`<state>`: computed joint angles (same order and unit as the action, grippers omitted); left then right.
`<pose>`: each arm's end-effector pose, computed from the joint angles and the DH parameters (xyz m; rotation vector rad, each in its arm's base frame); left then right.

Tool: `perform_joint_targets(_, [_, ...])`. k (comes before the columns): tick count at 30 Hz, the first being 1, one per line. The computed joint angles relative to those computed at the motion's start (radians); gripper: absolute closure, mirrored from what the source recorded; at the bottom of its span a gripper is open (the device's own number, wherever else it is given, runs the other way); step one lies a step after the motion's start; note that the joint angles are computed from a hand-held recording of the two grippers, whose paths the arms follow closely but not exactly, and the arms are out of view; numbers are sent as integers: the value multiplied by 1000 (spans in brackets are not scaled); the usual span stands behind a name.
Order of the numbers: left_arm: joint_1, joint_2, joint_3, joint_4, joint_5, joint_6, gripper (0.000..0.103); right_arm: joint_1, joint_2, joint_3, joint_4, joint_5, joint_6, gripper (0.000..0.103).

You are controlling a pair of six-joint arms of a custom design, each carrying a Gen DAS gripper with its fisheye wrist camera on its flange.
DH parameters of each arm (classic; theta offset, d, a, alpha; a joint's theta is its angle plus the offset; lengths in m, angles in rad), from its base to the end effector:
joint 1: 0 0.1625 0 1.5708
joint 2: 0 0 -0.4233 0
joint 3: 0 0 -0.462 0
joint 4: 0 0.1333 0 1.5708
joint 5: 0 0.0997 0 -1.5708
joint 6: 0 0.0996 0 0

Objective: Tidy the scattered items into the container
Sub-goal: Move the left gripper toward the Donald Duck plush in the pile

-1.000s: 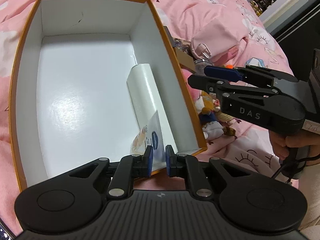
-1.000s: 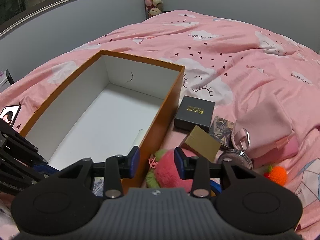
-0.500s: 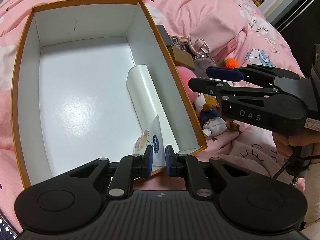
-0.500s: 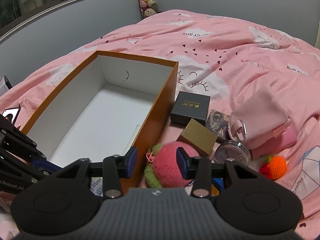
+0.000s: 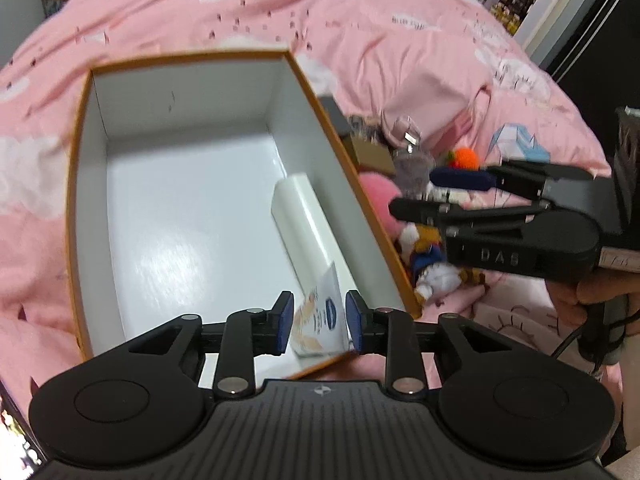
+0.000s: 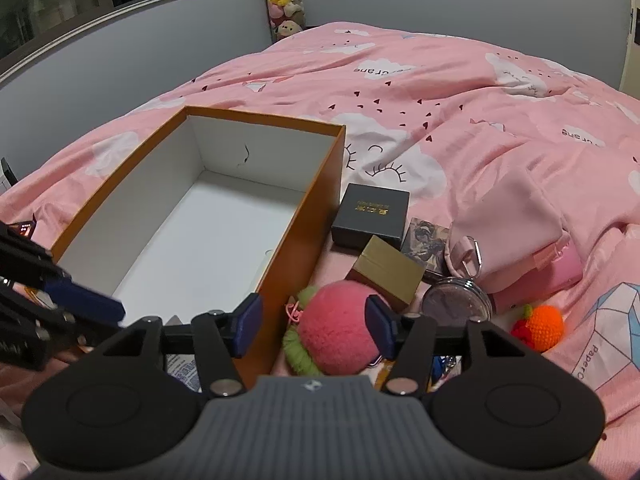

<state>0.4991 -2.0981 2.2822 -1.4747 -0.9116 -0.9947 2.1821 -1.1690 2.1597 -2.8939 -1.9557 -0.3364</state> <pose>-0.1838 -0.3215 0.3405 0.2180 2.5086 -0.5574 0.3903 -0.3897 0.1109 1.1786 -2.4958 0.5320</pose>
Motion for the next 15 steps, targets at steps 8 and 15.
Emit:
perform_joint_targets(8, [-30,-7,24,-101,82,62,67,0,-16,13,-25,-13,37,32])
perform_joint_targets(15, [-38,41,66,-276,199,152,53,6,-28,37,-102,-76,56,25])
